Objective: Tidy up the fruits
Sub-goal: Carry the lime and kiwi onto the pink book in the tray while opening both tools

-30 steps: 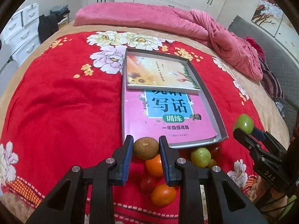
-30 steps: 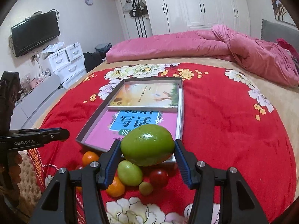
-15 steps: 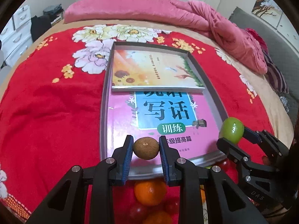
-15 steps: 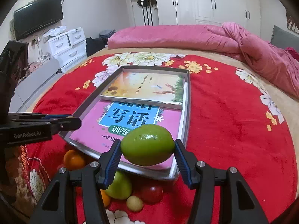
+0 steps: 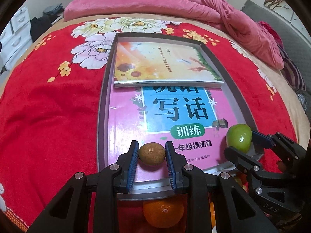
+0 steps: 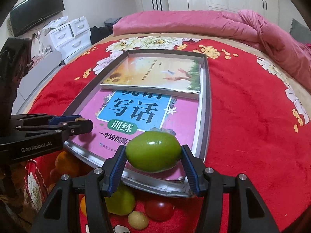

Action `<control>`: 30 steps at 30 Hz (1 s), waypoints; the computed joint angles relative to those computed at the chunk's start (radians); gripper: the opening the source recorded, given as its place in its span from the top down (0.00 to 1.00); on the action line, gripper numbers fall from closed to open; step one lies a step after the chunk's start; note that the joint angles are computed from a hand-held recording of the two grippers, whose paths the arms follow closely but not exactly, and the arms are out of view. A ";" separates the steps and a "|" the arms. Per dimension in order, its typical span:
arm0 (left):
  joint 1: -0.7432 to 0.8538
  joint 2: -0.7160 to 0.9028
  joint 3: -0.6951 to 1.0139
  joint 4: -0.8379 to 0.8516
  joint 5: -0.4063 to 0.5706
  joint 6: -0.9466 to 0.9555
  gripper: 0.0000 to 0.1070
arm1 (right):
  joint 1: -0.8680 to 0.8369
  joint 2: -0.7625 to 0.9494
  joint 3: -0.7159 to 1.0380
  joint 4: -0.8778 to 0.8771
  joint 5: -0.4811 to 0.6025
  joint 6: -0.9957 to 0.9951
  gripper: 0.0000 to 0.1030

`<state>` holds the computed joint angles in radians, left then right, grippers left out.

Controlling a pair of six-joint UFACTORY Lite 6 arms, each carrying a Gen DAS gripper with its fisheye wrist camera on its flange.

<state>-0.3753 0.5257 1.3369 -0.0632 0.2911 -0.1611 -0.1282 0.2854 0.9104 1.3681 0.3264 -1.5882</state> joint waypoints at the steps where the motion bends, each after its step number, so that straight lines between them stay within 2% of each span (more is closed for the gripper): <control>1: -0.001 0.002 0.001 0.012 -0.001 -0.011 0.73 | 0.004 0.003 0.002 -0.003 -0.005 0.001 0.45; 12: -0.018 0.013 0.003 0.171 -0.012 -0.156 0.73 | 0.022 0.012 0.003 0.052 -0.032 -0.068 0.45; 30: -0.009 0.009 -0.014 0.120 -0.023 -0.106 0.73 | 0.016 -0.002 -0.015 0.074 -0.019 -0.086 0.44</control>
<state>-0.3842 0.5346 1.3232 0.0572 0.2678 -0.2671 -0.1121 0.2836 0.8953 1.4419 0.3073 -1.6740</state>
